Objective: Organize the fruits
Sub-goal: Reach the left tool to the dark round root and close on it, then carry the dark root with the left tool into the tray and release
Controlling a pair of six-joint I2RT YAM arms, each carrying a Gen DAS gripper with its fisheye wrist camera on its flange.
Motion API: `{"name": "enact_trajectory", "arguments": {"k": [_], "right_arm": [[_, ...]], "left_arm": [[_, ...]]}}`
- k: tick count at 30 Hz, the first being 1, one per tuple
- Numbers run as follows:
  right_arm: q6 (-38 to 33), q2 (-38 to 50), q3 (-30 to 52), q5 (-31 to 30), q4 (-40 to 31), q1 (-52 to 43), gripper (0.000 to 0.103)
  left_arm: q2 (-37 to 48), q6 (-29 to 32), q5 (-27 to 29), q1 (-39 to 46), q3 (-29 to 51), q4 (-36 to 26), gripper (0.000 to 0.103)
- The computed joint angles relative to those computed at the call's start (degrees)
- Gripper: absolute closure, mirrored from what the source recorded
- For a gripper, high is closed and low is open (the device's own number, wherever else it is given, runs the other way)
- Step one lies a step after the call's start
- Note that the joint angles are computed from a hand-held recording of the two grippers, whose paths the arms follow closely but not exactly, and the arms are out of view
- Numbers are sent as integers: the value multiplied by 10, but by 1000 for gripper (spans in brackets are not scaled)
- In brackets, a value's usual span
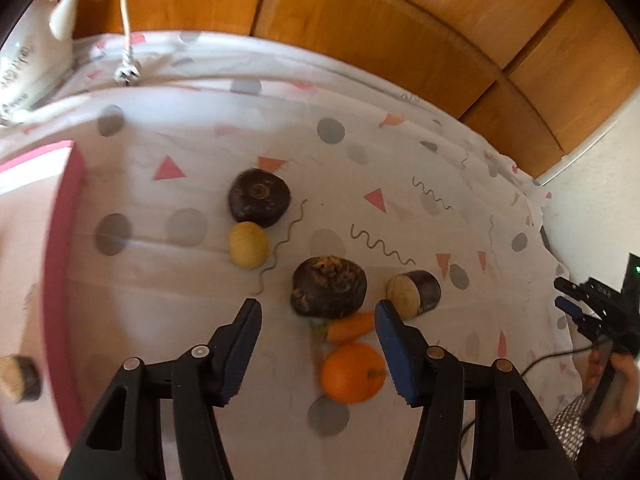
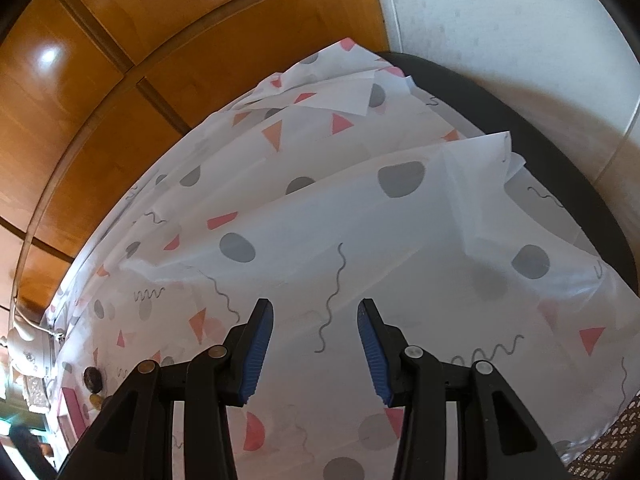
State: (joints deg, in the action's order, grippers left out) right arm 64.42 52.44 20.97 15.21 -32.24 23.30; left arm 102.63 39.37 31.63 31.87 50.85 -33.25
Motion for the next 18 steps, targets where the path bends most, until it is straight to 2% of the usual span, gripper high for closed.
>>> {"name": "enact_trajectory", "arguments": {"k": [5, 6, 7, 8, 14, 18], "right_arm": [[-8, 10, 3, -6, 7, 0, 58], [-9, 11, 3, -7, 8, 0, 58], [-10, 11, 3, -7, 9, -1, 58], [-11, 12, 3, -7, 9, -1, 58], [-18, 16, 1, -7, 9, -9, 58], [-21, 17, 0, -7, 9, -8, 58]], "left_arm": [[32, -48, -31, -54, -4, 57, 44], [41, -52, -30, -57, -1, 62, 47], [38, -54, -28, -59, -9, 76, 57], [35, -49, -26, -62, -11, 79, 56], [10, -15, 1, -19, -9, 46, 56], [-10, 22, 36, 41, 17, -13, 56]]}}
